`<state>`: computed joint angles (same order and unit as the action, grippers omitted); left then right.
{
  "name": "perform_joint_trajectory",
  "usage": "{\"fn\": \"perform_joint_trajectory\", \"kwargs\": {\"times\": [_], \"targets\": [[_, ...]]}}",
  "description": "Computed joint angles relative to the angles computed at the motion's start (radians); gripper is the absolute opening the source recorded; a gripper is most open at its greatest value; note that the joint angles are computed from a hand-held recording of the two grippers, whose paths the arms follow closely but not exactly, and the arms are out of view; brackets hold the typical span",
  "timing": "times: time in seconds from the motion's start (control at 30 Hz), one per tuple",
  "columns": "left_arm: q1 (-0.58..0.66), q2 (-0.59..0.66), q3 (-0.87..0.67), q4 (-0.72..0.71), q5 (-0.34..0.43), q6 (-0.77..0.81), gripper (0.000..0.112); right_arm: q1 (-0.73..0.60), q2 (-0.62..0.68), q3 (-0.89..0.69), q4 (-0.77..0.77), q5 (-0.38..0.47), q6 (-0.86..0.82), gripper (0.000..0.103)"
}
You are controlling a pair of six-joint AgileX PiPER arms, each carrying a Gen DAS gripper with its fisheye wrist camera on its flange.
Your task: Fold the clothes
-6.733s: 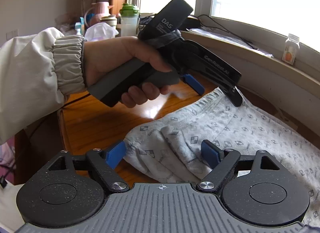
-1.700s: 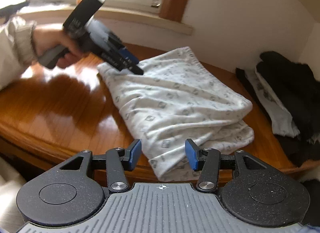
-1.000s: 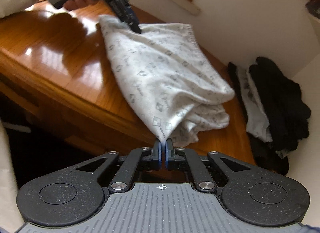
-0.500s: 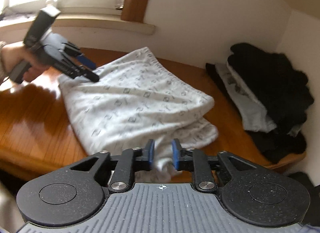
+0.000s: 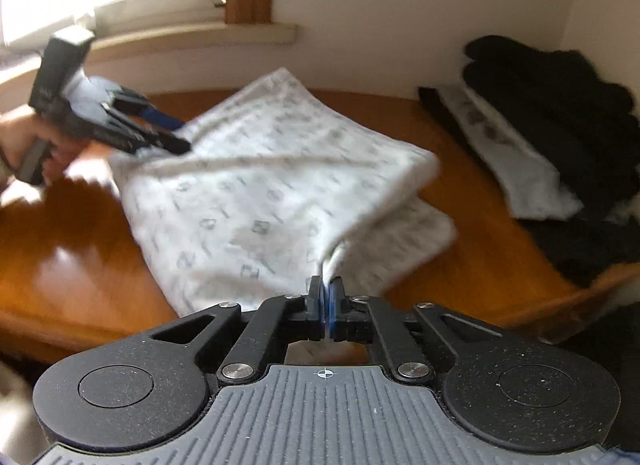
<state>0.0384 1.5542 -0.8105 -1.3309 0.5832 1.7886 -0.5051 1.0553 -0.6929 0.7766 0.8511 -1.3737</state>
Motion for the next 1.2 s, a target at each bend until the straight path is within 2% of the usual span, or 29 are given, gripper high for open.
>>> {"fn": "perform_joint_trajectory", "kwargs": {"times": [0.1, 0.2, 0.27, 0.43, 0.53, 0.57, 0.63, 0.73, 0.8, 0.9, 0.93, 0.97, 1.03, 1.1, 1.2], "targets": [[-0.019, -0.011, 0.014, -0.024, -0.031, 0.037, 0.058, 0.013, 0.008, -0.009, -0.048, -0.010, 0.044, 0.003], [-0.029, -0.023, 0.014, -0.009, -0.051, 0.026, 0.060, 0.034, -0.021, 0.019, -0.001, -0.099, 0.048, 0.006], [-0.029, -0.036, 0.007, 0.018, -0.060, -0.010, 0.061, 0.034, -0.029, 0.036, 0.080, -0.134, 0.002, 0.012], [0.023, -0.052, -0.015, 0.031, 0.044, -0.062, 0.059, 0.085, 0.036, 0.080, 0.341, -0.170, -0.149, 0.026], [0.021, -0.063, -0.019, 0.059, 0.078, -0.070, 0.059, 0.156, 0.074, 0.118, 0.505, -0.256, -0.261, 0.026], [0.021, -0.068, -0.022, 0.073, 0.088, -0.071, 0.059, 0.161, 0.088, 0.123, 0.543, -0.260, -0.293, 0.027], [0.026, -0.087, -0.028, 0.106, 0.100, -0.079, 0.059, 0.187, 0.125, 0.107, 0.537, -0.274, -0.289, 0.031], [0.063, -0.135, -0.011, 0.142, 0.118, -0.091, 0.059, 0.245, 0.159, 0.119, 0.552, -0.346, -0.343, 0.033], [0.095, -0.183, 0.021, 0.164, 0.128, -0.075, 0.059, 0.240, 0.173, 0.147, 0.666, -0.346, -0.476, 0.033], [0.138, -0.283, 0.100, 0.180, 0.144, -0.001, 0.062, 0.203, 0.190, 0.162, 0.729, -0.298, -0.533, 0.033], [0.123, -0.325, 0.137, 0.182, 0.111, 0.030, 0.065, 0.189, 0.196, 0.167, 0.749, -0.281, -0.552, 0.033], [0.081, -0.362, 0.172, 0.194, 0.053, 0.049, 0.073, 0.176, 0.203, 0.172, 0.770, -0.263, -0.574, 0.033], [-0.038, -0.429, 0.232, 0.254, -0.085, 0.048, 0.075, 0.160, 0.209, 0.185, 0.807, -0.242, -0.610, 0.034], [-0.150, -0.456, 0.253, 0.385, -0.171, -0.062, 0.075, 0.152, 0.200, 0.203, 0.836, -0.235, -0.638, 0.034], [-0.252, -0.461, 0.267, 0.538, -0.247, -0.201, 0.075, 0.155, 0.192, 0.219, 0.871, -0.241, -0.669, 0.034]]}}
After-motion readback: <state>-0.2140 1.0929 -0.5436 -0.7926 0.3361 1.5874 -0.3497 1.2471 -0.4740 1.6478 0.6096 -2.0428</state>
